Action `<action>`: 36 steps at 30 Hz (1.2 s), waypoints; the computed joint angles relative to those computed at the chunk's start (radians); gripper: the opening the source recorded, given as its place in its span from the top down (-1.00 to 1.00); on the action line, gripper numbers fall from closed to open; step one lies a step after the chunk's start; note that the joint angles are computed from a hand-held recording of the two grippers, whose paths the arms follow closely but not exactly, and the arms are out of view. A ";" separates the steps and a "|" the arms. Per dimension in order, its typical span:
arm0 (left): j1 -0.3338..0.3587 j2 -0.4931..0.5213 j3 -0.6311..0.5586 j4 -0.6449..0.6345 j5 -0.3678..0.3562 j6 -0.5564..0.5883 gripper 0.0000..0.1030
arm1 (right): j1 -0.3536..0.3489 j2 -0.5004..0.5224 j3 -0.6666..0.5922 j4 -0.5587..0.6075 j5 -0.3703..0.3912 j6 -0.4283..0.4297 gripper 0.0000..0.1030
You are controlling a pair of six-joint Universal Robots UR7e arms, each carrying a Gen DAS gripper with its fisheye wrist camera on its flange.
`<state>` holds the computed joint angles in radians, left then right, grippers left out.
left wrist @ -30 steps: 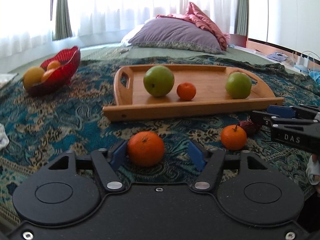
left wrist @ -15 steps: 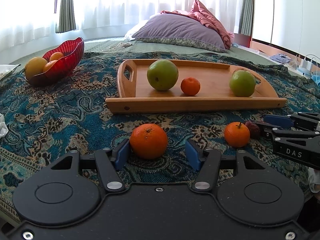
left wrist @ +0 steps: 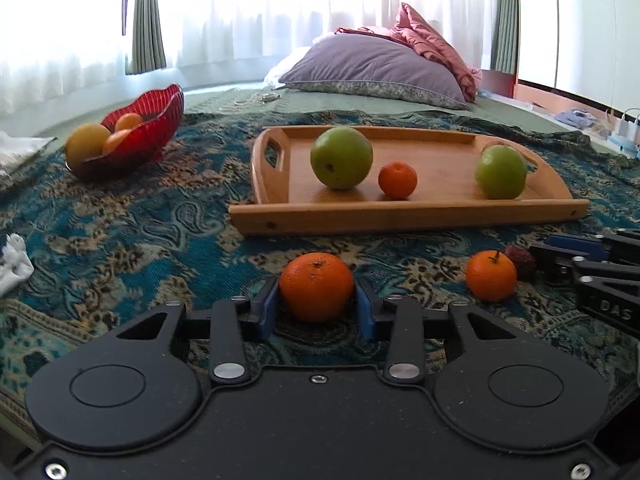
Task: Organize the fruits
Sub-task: 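Grasp a large tangerine on the mat with the left gripper while the right gripper grasps a dark date, then carry the tangerine with the left gripper while the right gripper carries the date over the tray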
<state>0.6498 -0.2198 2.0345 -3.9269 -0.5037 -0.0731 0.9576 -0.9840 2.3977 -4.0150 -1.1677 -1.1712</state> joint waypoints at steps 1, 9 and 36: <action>0.001 -0.001 0.000 -0.003 0.000 0.000 0.27 | -0.003 -0.004 0.005 -0.001 0.007 0.003 0.44; 0.005 -0.010 -0.020 -0.047 -0.001 0.047 0.28 | 0.000 -0.040 0.018 0.003 0.018 0.033 0.46; 0.207 -0.078 -0.494 0.352 -0.199 0.201 0.28 | 0.271 -0.047 -0.509 0.471 -0.355 0.468 0.46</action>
